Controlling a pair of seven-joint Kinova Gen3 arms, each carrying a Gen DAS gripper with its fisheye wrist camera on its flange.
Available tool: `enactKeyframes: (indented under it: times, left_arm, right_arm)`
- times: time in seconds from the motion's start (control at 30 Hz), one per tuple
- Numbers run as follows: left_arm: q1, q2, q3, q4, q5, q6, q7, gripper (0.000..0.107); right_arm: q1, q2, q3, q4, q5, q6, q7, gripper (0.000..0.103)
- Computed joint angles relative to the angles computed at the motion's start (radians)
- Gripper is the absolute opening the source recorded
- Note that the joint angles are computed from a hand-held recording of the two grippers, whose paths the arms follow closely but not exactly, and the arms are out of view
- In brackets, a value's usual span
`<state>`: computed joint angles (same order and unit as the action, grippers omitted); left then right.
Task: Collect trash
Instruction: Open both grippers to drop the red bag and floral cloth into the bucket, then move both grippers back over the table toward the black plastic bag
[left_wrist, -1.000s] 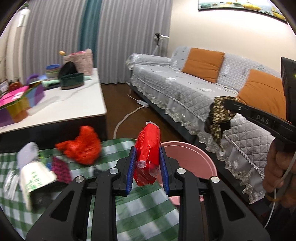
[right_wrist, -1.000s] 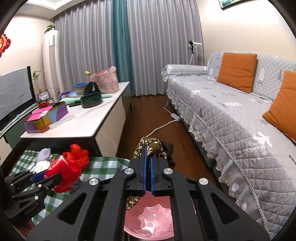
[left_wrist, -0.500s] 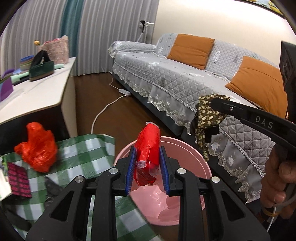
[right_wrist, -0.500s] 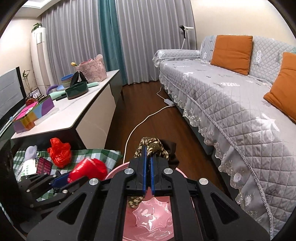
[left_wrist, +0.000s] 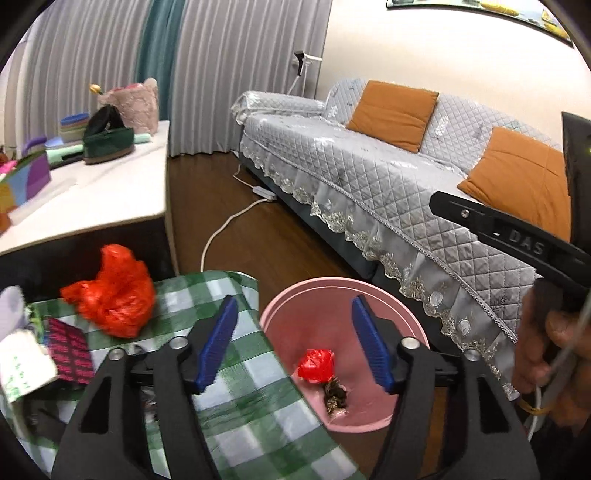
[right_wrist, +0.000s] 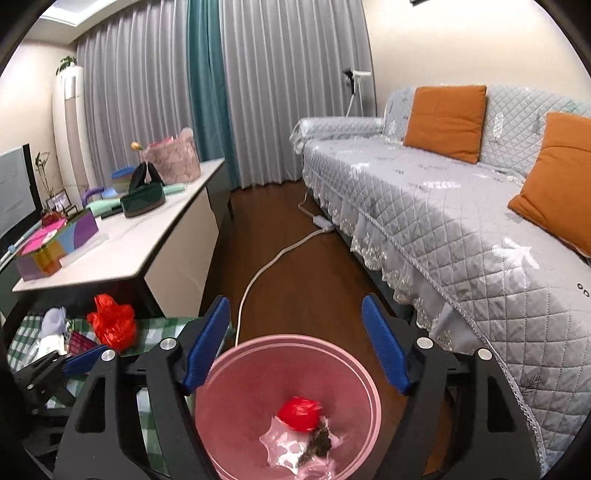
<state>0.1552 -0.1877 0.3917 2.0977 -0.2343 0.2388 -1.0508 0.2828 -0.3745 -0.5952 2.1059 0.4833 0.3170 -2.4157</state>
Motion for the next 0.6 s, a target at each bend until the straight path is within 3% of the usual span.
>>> enactKeyframes:
  times: [0.2,0.37,0.6]
  left_arm:
    - [-0.056,-0.173,0.01,0.061,0.012,0.047,-0.001,0.071]
    - [-0.061,-0.316,-0.049,0.09,0.059,0.128,-0.085,0.071]
    - [-0.024,-0.47,-0.24,0.094,0.127,0.268,-0.246,0.07]
  right_arm:
    - [0.081,-0.069,-0.107,0.001,-0.03,-0.041,-0.004,0.077]
    - [0.029,-0.069,-0.123,-0.031,-0.109,-0.014,0.04,0.077]
    - [0.015,-0.042,-0.218,-0.077,-0.145,-0.003,0.062,0.077]
